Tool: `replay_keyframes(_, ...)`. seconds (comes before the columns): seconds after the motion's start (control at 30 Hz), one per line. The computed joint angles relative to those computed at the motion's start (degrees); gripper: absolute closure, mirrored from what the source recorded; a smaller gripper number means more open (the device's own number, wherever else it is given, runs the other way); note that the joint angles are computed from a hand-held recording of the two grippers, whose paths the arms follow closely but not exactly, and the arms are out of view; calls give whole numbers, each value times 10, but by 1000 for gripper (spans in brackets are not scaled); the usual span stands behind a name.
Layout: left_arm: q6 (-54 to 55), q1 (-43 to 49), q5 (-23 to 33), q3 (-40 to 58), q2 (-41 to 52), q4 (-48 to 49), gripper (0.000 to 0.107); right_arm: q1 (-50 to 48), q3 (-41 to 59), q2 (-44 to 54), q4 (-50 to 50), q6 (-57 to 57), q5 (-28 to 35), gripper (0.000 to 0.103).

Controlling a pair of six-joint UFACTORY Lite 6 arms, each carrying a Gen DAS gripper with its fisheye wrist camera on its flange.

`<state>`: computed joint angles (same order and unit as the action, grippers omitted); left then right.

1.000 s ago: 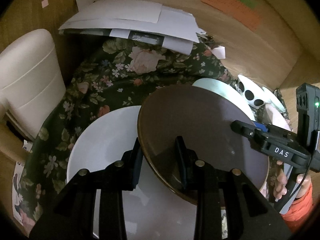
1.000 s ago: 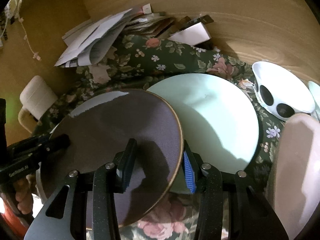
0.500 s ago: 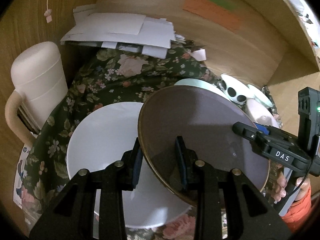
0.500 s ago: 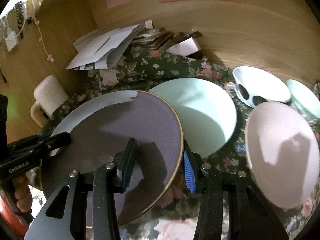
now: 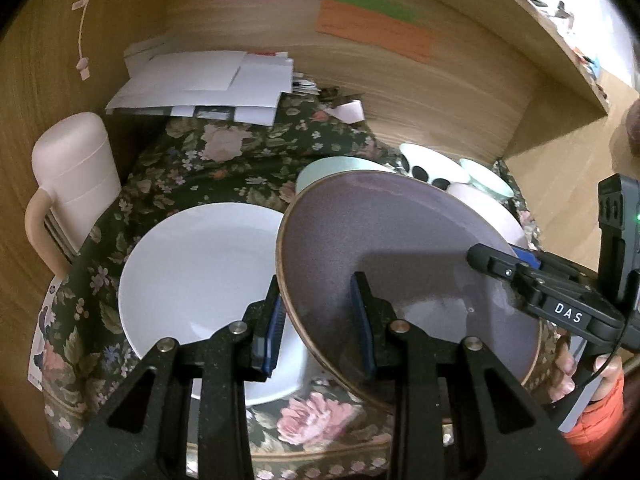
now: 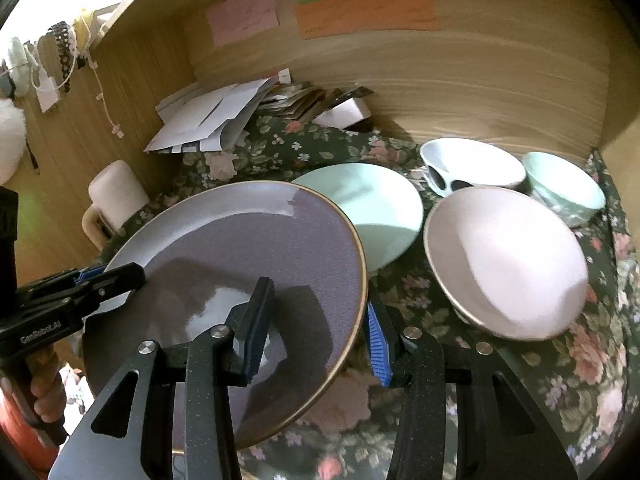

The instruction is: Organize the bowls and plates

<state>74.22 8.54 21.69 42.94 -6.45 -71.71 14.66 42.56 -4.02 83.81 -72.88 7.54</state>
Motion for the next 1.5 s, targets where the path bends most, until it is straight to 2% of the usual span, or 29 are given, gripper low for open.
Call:
replay_keyframes(0.33,-38,-57,-20,-45,-48,16,75,-35,-86,-100,-96,89,11,63)
replay_keyframes(0.43,-40,-72,-26,-52,-48,11,75,-44,-105,-122,-135,127,14,63)
replay_keyframes(0.6,-40,-94,-31,-57,-33,0,75,-66,-135,-147,-146,132,25,63)
replay_keyframes(0.87,-19,-125,-50,-56,13,-40,75,-96,-170,-146,-73,51,39,64)
replay_keyframes(1.23,15,-153,-67,-21,92,-88,75,-129,-176,-91,48,-82,49,64)
replay_keyframes(1.5,82,-181,-96,0,132,-170,75,-157,-165,-46,113,-161,60,64)
